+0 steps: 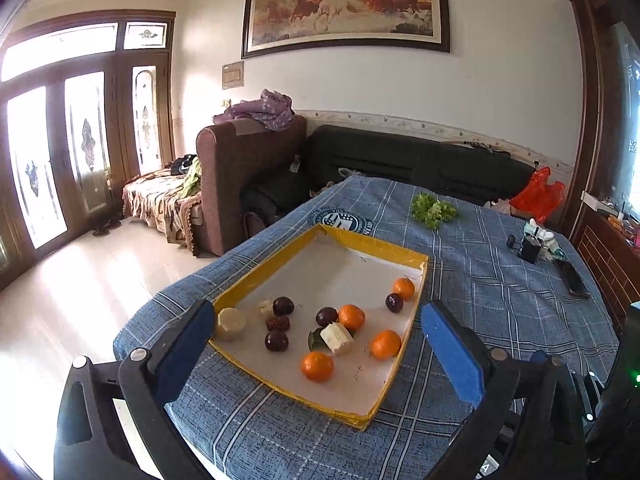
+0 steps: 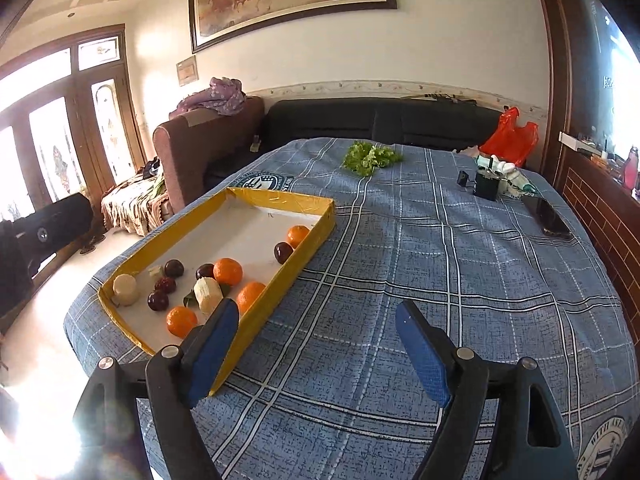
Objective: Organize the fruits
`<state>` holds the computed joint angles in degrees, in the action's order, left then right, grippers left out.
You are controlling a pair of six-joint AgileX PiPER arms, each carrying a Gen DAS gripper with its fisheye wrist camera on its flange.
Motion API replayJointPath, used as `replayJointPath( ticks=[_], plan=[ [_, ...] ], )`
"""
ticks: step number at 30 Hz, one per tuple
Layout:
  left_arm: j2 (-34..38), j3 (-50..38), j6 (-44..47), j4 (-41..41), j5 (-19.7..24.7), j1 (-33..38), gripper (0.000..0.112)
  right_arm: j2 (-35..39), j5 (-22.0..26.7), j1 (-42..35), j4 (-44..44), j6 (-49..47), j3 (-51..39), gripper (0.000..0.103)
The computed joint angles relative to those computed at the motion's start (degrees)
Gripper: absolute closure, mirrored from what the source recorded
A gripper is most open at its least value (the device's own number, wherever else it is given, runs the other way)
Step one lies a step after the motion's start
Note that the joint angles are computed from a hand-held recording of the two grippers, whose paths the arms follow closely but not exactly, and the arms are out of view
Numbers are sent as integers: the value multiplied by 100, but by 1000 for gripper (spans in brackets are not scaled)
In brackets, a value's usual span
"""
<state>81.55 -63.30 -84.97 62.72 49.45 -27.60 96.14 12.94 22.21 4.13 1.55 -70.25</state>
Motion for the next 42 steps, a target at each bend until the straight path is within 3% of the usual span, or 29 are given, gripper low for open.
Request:
replayJointPath(
  ticks=[3,14,42],
  plan=[
    [39,-30,98,-131,-69,65,10,22,68,-53,427,-372,-27,18],
    [328,-212,479,-487,-251,351,10,355,263,-4,713,-610,-308,18],
    [1343,-733,926,-1097,-893,1072,10,1402,803,-76,751,-609,-1228,17]
  ],
)
